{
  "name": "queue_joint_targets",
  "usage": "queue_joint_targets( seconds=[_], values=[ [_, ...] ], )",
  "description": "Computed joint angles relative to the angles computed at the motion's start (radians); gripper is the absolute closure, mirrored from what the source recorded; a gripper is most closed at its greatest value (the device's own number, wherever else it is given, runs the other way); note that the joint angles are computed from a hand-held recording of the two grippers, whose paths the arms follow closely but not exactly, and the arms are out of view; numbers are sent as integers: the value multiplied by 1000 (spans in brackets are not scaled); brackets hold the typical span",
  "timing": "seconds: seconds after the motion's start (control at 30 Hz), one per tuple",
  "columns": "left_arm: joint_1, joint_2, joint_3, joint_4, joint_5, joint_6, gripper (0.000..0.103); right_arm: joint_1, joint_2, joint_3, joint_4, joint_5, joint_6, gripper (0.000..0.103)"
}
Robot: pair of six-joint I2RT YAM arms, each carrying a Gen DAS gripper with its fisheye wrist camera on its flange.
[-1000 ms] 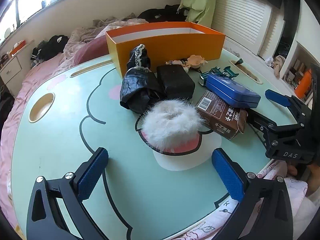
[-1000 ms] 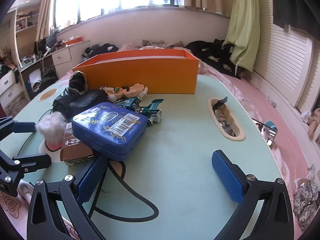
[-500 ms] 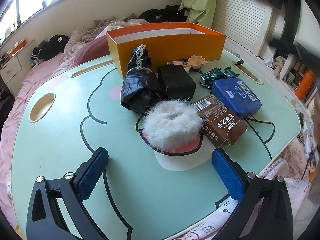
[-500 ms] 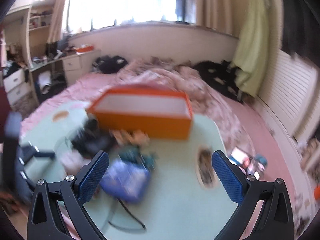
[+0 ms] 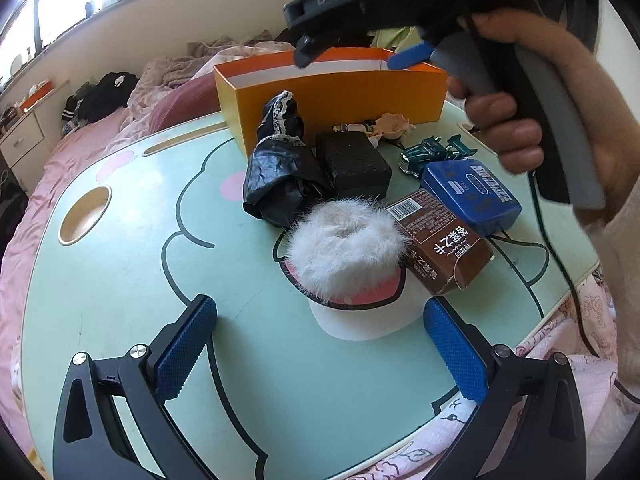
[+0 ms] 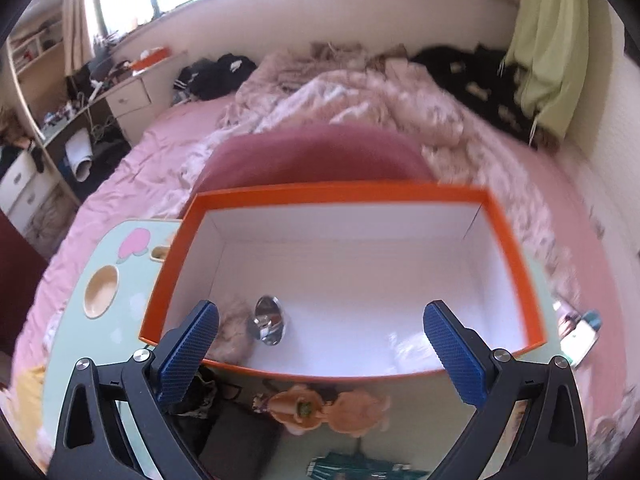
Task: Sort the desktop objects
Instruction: 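Move the right gripper into the box toward the silver round piece, then grasp the silver round metal piece with the right gripper, then carry the silver piece out and set it beside the black pouch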
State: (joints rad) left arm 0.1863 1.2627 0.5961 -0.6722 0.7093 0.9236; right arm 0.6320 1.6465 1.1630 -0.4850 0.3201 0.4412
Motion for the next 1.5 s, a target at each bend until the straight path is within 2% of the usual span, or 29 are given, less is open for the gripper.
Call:
queue_joint_targets(
  seconds=[0.17,0.37,0.47,0.53,0.63,0.73,0.8,0.87,0.97,1.1,1.13,1.17,1.37,1.47,1.5],
  values=[
    [1,6,4,-7,6,11,0,37,15,-6,-7,75,-7,0],
    [4,12,9,-11,9,19,0,29,8,-14,-13,63,-11,0],
    [3,13,9,-11,10,21,0,2,35,42,-65,-4,-41,0],
    [3,14,10,-12,11,23,0,-38,68,107,-120,-107,-81,7],
    [3,15,10,-13,13,24,0,-118,137,230,-235,-261,-113,40],
    [2,18,12,-12,15,24,0,-143,196,329,-343,-272,-159,45],
    [6,20,13,-16,18,32,0,-144,222,363,-380,-281,-181,46],
    [6,20,14,-17,19,33,0,-152,259,398,-419,-326,-196,53],
    [5,21,14,-17,19,34,0,-146,318,443,-453,-338,-195,54],
    [7,25,16,-20,21,40,0,-133,369,449,-415,-307,-194,54],
    [5,24,15,-18,21,36,0,-124,371,448,-407,-273,-202,60],
    [6,25,16,-19,22,38,0,-116,376,452,-403,-241,-203,75],
    [6,25,14,-14,25,32,0,-154,279,345,-304,-313,-192,75],
    [1,25,14,-11,26,27,0,-163,145,226,-218,-343,-176,75],
    [5,27,14,-13,27,34,0,-150,57,152,-173,-328,-168,75]
  ],
)
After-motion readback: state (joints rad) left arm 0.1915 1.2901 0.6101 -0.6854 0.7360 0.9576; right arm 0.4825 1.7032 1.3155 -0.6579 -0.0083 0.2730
